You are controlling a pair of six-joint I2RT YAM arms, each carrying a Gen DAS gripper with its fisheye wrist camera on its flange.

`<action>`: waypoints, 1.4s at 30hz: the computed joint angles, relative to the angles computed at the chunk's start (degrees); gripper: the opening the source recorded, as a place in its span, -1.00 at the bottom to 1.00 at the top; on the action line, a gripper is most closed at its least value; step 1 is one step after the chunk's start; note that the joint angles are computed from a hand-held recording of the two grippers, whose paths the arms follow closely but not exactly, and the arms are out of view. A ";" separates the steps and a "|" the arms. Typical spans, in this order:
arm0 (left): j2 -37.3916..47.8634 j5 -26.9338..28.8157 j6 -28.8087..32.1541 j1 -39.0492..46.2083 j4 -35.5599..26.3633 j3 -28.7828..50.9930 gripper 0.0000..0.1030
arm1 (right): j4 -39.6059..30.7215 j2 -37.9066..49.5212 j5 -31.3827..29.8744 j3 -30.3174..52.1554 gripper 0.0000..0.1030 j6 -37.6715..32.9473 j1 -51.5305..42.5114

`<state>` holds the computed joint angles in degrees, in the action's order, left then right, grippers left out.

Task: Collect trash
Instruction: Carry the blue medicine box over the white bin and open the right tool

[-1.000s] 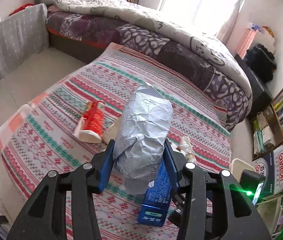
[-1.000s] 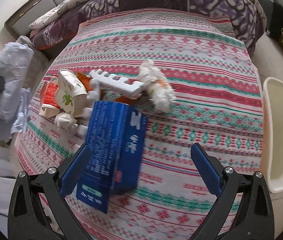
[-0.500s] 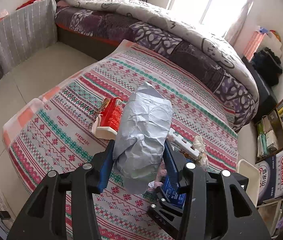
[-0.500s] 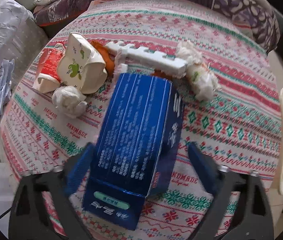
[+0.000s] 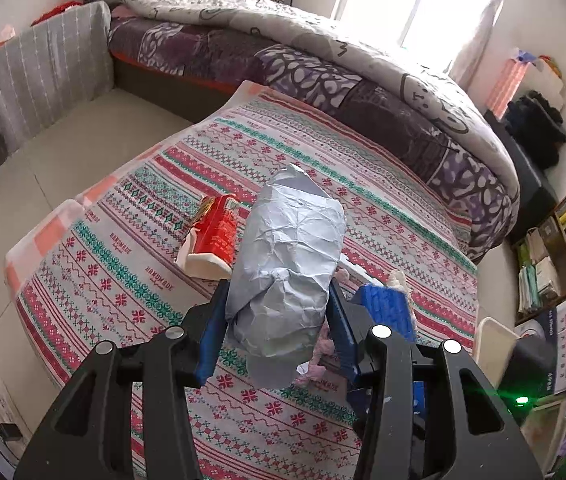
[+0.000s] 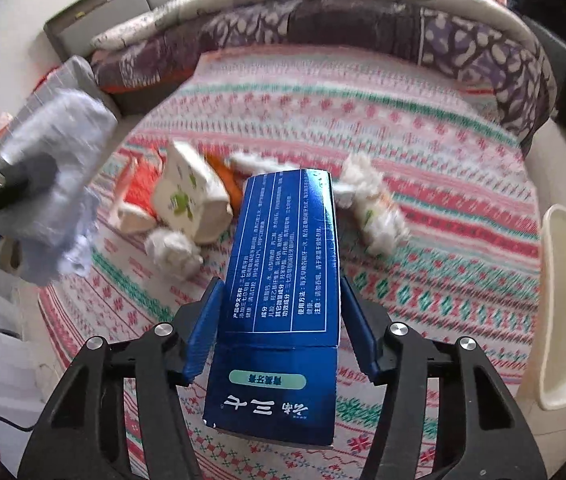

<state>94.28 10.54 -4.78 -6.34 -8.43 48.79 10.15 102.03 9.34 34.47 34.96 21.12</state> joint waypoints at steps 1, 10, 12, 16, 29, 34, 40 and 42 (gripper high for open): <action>-0.17 -0.39 -0.14 -0.51 0.32 -0.18 -0.09 | -0.27 -0.98 0.51 -0.27 0.07 -0.09 0.04; -2.76 -4.64 -2.24 -5.85 5.24 -3.38 -0.09 | 0.01 -10.16 7.29 -4.90 0.07 -4.20 -2.95; -3.01 -5.99 -2.60 -7.43 6.28 -3.90 -0.09 | -0.14 -12.25 8.42 -5.96 0.07 -4.93 -3.96; -3.27 -8.39 -3.52 -11.16 7.89 -4.71 -0.09 | -1.27 -17.50 9.10 -8.45 0.07 -6.13 -7.14; -1.96 -16.86 -6.44 -25.78 13.47 -6.47 -0.09 | -5.29 -30.36 9.24 -14.10 0.09 -10.89 -19.80; -0.05 -18.19 -7.67 -30.50 14.05 -5.23 -0.09 | -7.00 -33.80 6.43 -15.48 0.10 -13.84 -27.12; 2.63 -19.50 -8.75 -35.61 14.59 -3.64 -0.08 | -8.91 -35.85 2.08 -16.29 0.12 -17.39 -37.00; 3.83 -19.68 -9.06 -37.29 14.77 -2.94 -0.08 | -9.43 -35.77 0.43 -16.18 0.13 -19.04 -41.02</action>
<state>98.12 -9.14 -13.84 -43.63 6.34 45.85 0.72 66.25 9.76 18.29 15.93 -19.90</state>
